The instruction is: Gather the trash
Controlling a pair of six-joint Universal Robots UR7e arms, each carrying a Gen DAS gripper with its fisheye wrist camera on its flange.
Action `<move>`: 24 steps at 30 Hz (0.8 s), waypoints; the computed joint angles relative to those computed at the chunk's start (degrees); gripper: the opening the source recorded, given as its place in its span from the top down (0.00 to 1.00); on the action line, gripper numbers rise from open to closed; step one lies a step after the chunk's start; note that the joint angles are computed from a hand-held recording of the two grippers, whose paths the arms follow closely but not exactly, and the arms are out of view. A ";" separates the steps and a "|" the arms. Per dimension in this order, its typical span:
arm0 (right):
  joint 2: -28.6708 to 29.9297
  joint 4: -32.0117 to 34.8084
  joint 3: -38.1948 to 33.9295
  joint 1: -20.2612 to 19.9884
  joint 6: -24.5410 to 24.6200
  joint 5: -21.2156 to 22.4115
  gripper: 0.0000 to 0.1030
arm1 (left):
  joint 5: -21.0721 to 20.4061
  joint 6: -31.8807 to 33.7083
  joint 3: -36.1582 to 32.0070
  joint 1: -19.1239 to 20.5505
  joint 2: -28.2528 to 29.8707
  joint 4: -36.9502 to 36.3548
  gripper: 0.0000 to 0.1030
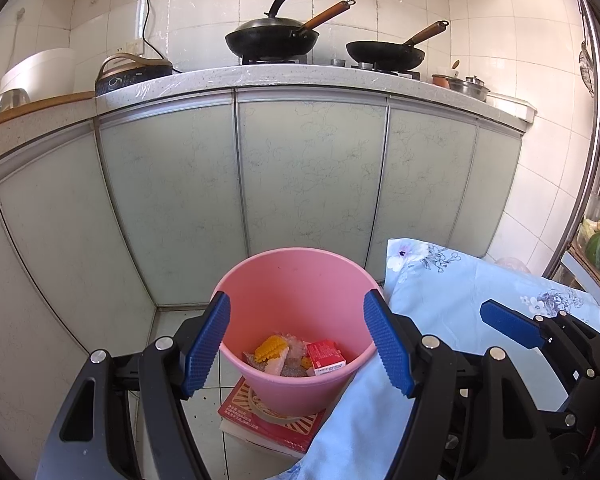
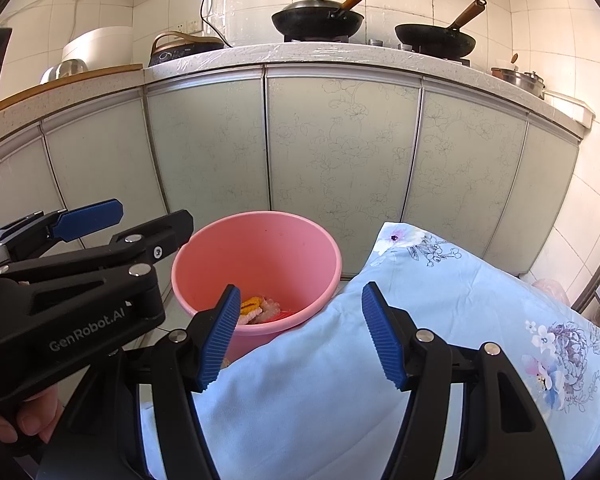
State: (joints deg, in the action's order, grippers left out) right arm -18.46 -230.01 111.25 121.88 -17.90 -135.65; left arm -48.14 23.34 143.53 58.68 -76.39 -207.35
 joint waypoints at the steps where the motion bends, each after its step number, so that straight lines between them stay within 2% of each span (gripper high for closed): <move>1: -0.05 -0.05 0.05 -0.03 -0.06 0.01 0.38 | 0.03 0.32 0.15 -0.01 0.32 -0.77 0.33; 24: 0.44 -0.61 -0.55 0.49 -0.38 -1.23 0.38 | 0.39 -1.06 0.13 -0.14 0.17 0.43 0.33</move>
